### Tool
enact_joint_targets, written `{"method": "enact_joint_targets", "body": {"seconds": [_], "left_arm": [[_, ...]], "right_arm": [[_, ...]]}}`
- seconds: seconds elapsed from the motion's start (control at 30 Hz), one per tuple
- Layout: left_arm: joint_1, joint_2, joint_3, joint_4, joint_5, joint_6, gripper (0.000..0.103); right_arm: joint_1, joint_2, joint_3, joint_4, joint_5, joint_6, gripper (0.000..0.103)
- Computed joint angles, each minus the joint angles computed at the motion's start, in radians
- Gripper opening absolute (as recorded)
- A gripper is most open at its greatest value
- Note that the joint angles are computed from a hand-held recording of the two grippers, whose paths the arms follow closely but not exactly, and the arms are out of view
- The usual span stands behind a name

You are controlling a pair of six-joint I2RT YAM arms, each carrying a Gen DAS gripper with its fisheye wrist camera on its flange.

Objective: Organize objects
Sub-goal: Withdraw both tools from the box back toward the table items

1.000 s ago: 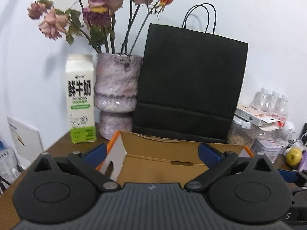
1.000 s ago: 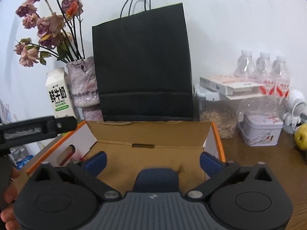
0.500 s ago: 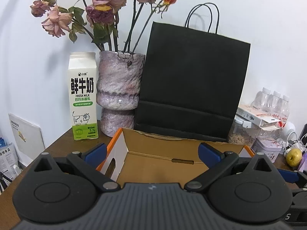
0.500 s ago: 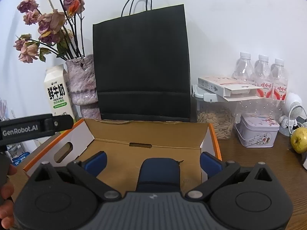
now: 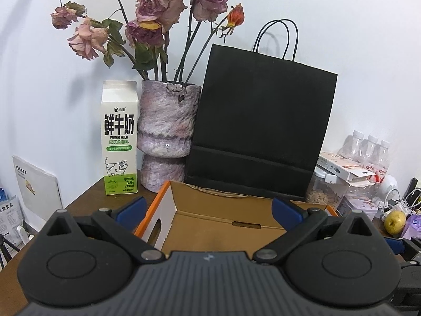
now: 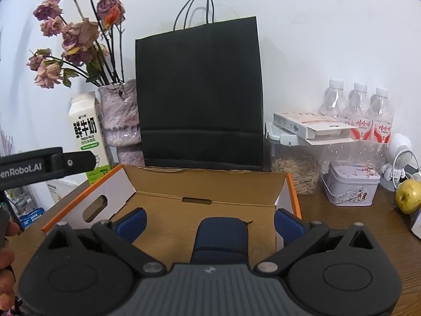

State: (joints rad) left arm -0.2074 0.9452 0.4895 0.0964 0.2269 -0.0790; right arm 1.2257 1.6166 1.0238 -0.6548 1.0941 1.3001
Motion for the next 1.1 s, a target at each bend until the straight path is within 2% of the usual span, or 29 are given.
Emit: {"method": "enact_joint_targets", "body": {"seconds": [0.53, 0.87, 1.1], "left_arm": [[0.119, -0.253, -0.052, -0.195, 0.13, 0.032, 0.103], [0.241, -0.429, -0.065, -0.382, 0.257, 0.087, 0.103], [0.396, -0.535, -0.057, -0.534, 0.409, 0.17, 0.103]], "right_arm": [[0.159, 0.08, 0.145, -0.373, 0.065, 0.319, 0.103], [0.268, 0.162, 0.23, -0.613, 0.042, 0.585, 0.103], [0.345, 0.232, 0.3, -0.771, 0.02, 0.752, 0.103]]}}
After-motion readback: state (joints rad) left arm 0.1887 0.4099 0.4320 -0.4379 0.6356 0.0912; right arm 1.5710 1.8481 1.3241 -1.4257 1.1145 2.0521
